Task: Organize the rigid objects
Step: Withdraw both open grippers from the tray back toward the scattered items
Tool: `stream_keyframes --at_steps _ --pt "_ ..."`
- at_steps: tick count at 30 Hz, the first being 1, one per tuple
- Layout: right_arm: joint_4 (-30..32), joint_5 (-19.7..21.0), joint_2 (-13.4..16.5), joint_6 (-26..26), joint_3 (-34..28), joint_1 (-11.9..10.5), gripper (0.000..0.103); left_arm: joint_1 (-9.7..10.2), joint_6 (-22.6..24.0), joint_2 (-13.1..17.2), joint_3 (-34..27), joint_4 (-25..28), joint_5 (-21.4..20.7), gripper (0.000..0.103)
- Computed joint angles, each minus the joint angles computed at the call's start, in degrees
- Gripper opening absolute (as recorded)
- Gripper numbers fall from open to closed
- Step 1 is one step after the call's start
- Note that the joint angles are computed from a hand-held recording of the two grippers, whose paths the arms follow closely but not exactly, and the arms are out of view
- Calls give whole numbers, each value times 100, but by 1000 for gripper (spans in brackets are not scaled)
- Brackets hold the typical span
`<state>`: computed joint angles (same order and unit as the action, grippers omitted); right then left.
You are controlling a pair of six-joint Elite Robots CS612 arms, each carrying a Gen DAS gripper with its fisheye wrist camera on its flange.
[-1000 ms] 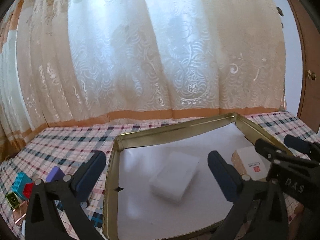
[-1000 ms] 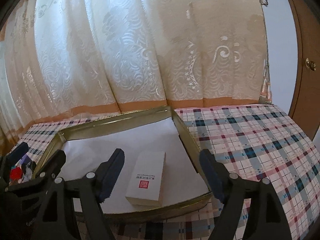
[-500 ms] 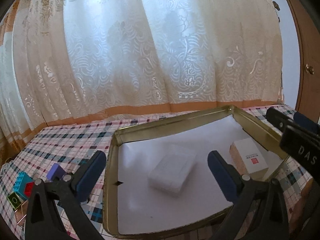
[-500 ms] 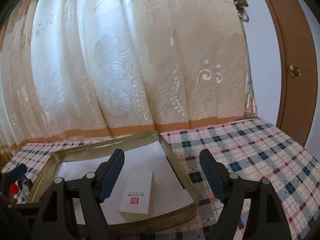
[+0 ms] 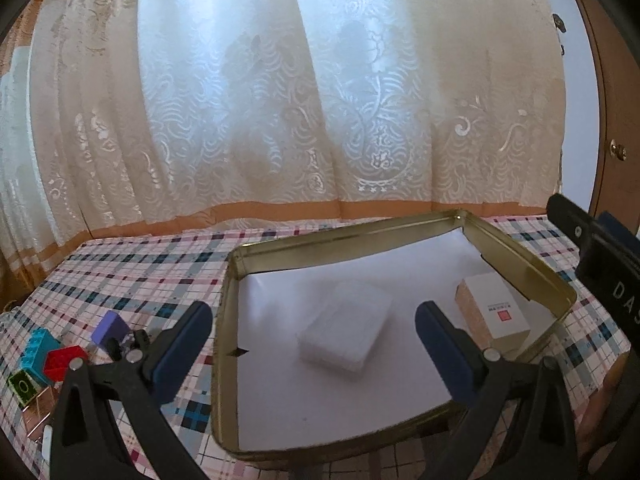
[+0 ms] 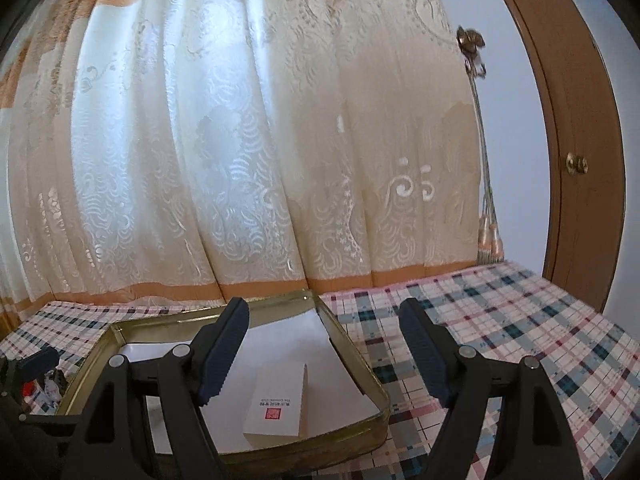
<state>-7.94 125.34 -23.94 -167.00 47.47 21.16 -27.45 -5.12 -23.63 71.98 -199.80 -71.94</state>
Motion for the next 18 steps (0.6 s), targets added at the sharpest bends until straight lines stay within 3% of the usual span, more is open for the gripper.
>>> stream_keyframes --at_steps 9,12,18 --pt "-623 0 -164 -351 371 59 79 64 -364 5 296 -1194 39 103" --pt "-809 -29 -215 -387 491 75 79 55 -390 -17 360 -1247 217 103" --pt "-746 -10 -197 -351 455 105 79 74 -237 -62 476 -1328 92 103"
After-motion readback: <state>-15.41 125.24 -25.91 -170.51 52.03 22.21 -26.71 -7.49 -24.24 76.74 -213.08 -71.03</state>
